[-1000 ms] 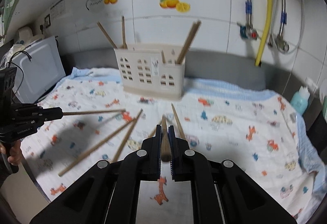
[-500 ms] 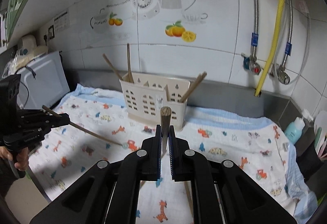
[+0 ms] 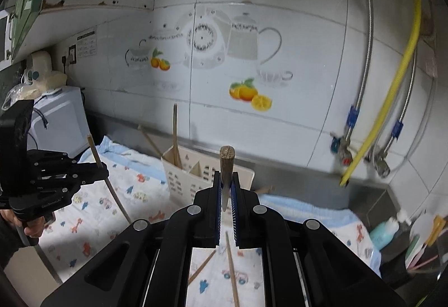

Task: Organize utensils
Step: 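Lift the left tool's chopstick over the beige holder while the right tool carries its chopstick there, then open the left gripper to drop its chopstick into the holder while the right gripper opens too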

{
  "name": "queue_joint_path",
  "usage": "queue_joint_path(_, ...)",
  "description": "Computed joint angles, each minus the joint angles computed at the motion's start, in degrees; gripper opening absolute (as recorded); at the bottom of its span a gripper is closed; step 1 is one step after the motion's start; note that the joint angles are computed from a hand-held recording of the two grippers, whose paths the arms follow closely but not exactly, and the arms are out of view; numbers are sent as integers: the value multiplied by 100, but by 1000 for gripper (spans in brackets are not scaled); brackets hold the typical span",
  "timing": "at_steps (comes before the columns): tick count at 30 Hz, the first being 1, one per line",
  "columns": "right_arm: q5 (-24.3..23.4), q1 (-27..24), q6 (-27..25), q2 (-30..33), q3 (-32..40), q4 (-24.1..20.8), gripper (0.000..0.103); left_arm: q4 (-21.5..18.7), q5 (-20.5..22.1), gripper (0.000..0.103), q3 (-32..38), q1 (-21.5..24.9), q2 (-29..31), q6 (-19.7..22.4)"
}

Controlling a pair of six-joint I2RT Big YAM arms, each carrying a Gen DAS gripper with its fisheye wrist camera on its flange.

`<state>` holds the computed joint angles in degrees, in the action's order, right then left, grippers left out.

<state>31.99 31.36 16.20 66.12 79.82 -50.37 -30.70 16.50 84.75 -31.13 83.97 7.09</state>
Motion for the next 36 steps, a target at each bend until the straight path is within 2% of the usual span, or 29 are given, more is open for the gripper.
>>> queue_joint_path(6, -142, -206, -170, 235, 307, 79, 6, 231, -127, 5, 625, -143, 192, -107)
queue_joint_path(13, -412, -439, -179, 398, 380, 236, 6, 403, -579, 5, 1448, -286, 669, -91)
queue_joint_path(16, -492, -507, -199, 462, 375, 262, 6, 340, -665, 5, 1815, -296, 926, -190)
queue_joint_path(23, -744, -694, -189, 600, 306, 403, 6, 463, -1111, 5, 2314, -345, 1444, -245)
queue_joint_path(27, -869, -755, -201, 673, 263, 470, 6, 412, -1184, 5, 2413, -329, 1652, -288)
queue_joint_path(36, -1031, -869, -109, 822, 197, 483, 7, -128, -968, 6, 2766, -204, 2049, -550)
